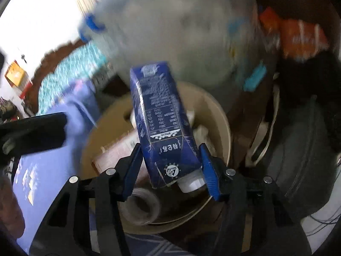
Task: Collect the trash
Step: 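Lift the carton with the right tool and carry it over the beige bin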
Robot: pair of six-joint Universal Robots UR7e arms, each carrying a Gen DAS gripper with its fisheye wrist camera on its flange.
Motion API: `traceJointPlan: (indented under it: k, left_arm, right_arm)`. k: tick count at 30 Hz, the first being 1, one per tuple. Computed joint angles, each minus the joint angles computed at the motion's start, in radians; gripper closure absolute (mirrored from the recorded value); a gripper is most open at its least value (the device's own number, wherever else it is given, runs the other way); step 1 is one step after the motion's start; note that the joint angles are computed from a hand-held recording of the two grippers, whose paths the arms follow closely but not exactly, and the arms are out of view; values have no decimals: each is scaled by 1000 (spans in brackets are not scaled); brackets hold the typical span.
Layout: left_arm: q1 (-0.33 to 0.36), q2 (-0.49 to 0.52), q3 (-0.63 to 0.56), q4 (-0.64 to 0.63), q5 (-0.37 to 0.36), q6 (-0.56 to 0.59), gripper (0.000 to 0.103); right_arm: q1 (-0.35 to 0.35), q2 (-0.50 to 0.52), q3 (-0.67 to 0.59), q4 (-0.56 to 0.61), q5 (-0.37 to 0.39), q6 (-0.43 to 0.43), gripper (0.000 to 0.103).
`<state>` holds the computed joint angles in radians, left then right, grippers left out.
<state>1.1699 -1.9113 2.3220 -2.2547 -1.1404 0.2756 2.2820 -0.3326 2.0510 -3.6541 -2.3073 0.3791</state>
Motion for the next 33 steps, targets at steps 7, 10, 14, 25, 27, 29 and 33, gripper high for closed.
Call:
traceJointPlan:
  k: [7,10,14,25,27,29,33]
  left_arm:
    - [42,-25,32,-55,61,36,23]
    - [16,-78,68,-61,94,49,22]
    - [-5,-150,98,-55,130,45,22]
    - [79,-184,41,5,101,23,22]
    - [75,-190,42,-2,108,33,22]
    - [81,-184,38,-16,104,44,22]
    - [102,-161,26,-26,84,45,22]
  right_arm:
    - [13,-3,-4,13,17,-7,45]
    - [39,-6,-8,27,24,-20,51]
    - [79,-17,-44,97,23,-21,52]
    - [10,-27,-95,185,309,132,52]
    - [-5,-21,-89,160,357,177,52]
    - [-6,-15,-80,133,375,212,50]
    - [14,-11,-51,69,344,248,37]
